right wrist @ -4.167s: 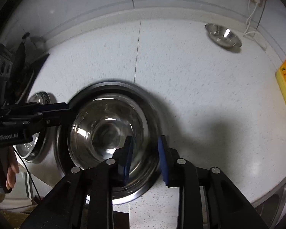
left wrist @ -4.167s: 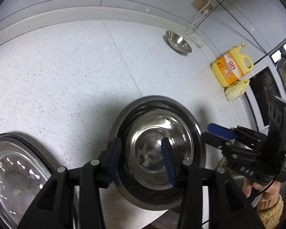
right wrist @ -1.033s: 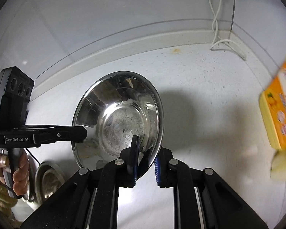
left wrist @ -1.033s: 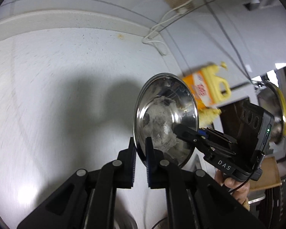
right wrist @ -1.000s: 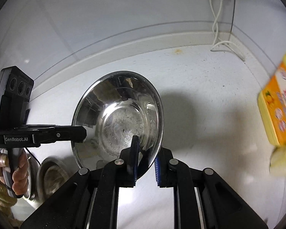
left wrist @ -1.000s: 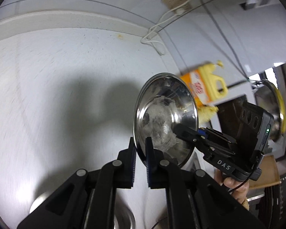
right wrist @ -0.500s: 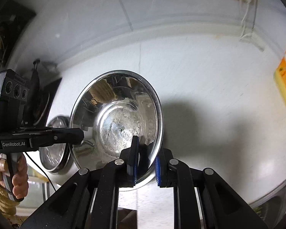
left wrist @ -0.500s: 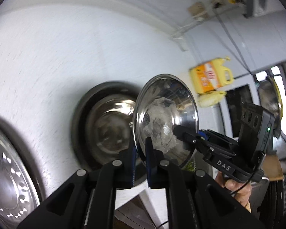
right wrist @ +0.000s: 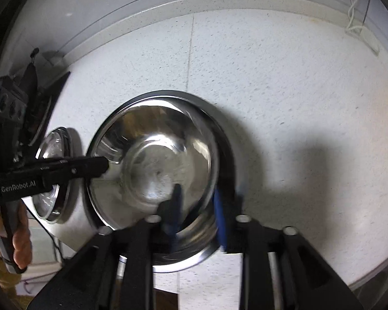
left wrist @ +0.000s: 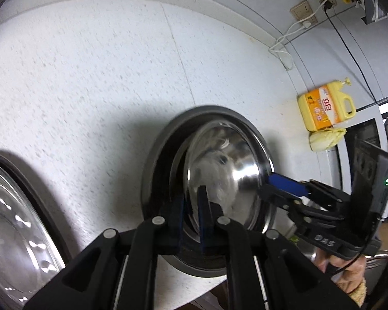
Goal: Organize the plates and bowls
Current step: 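Carry the last small bowl with both grippers into the bowl stack and open, then move both grippers to the nested bowl stack and close on its rim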
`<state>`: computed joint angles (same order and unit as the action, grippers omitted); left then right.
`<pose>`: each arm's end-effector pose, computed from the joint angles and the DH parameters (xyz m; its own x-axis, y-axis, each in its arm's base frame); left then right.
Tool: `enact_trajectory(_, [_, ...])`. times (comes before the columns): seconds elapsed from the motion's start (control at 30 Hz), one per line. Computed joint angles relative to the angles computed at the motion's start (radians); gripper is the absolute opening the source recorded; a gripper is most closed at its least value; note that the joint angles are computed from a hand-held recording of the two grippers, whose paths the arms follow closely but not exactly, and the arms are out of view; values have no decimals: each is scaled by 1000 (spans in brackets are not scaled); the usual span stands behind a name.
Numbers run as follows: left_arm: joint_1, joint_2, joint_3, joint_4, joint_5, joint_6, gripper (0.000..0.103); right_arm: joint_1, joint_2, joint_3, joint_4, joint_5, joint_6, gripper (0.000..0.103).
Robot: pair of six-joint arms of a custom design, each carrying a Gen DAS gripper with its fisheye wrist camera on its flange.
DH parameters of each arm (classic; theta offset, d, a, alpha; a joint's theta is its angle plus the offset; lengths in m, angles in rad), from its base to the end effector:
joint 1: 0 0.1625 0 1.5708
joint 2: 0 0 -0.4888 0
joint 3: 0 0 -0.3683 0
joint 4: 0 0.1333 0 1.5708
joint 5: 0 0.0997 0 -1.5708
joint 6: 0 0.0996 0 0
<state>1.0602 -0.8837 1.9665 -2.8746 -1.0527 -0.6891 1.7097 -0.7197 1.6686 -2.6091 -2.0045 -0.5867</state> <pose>-0.1334 -0.6118 0.1525 -0.9291 -0.2867 -0.2335 -0.1477 0.8667 -0.4764 0.1860 -0.6702 0.1042 -0.6764 -0.6198 0.3980 -0.6152 0.7725 0.1574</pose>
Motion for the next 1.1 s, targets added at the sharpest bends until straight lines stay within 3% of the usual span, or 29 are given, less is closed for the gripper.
enact_trajectory(0.2, [-16,-47,50,-39,43,16,10,7,-25,13,-52,19,-50,36])
enact_trajectory(0.33, [-38,-73,86,-88,67,20,10,0,-68,45,-90,74,-77,44])
enact_trajectory(0.67, [-78,-126,155,-93,113,-52,10,-10,-124,95,-132,109,-97,48])
enact_trajectory(0.77, [-111,-129,187,-105,196,-55,10,-14,-143,144,-250,97,-138,54])
enact_trajectory(0.93, [-172,-86,255,-229,357,-29,10,-30,-164,248,-499,121,-209,65])
enact_trajectory(1.1, [-157,-49,282,-279,347,-85,10,-53,-165,286,-520,136,-217,65])
